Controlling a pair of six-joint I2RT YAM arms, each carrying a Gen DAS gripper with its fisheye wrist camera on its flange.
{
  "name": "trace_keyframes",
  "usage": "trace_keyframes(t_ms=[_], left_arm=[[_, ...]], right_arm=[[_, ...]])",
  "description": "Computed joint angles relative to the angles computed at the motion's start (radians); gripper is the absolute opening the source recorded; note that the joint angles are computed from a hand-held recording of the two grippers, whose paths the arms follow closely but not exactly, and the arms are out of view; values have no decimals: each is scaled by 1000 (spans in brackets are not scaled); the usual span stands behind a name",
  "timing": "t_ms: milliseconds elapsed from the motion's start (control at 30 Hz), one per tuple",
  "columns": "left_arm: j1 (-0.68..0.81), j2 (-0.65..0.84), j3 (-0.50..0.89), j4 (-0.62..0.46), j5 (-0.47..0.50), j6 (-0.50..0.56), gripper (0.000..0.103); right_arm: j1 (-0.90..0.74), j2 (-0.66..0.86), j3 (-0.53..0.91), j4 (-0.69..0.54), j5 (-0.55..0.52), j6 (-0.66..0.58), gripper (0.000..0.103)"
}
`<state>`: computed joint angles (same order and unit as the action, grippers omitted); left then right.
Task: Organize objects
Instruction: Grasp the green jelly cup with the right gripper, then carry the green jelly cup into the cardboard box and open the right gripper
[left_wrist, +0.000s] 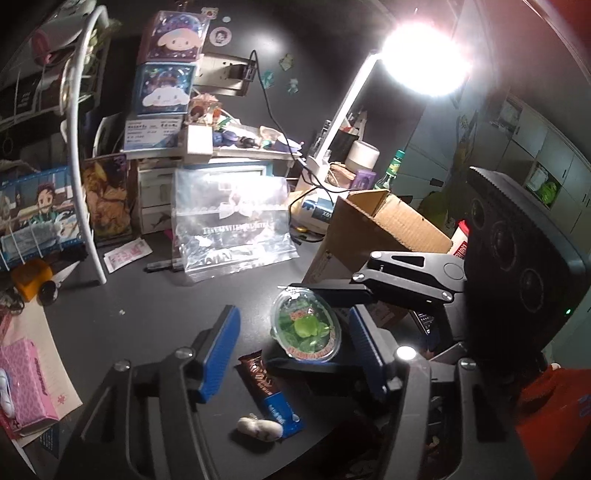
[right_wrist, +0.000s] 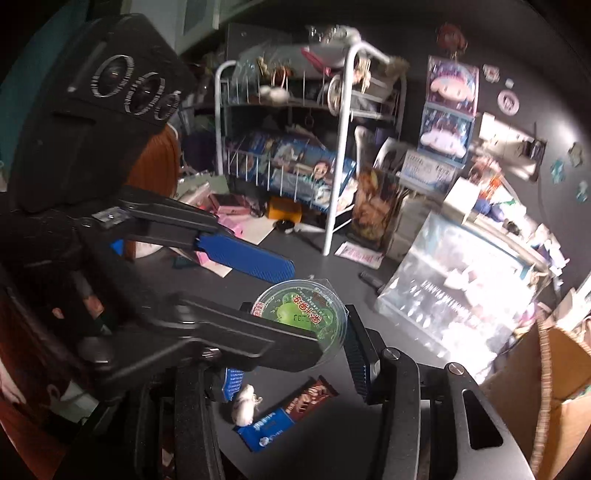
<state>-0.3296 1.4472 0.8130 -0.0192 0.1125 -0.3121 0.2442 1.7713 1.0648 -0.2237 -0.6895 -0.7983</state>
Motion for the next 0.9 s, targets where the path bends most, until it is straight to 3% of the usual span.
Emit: trace_keyframes(t_ms=[300, 667, 900], left_arm=[[-97, 149, 280, -84, 11, 47, 32], [-172, 507, 768, -250, 87, 81, 30], [-196, 688, 1024, -392, 90, 84, 30]], right_arm=[[-169, -69, 46, -45, -55, -44, 42], [-361, 64, 250, -154, -77, -58, 42], [-404, 205, 432, -294, -53, -84, 42]])
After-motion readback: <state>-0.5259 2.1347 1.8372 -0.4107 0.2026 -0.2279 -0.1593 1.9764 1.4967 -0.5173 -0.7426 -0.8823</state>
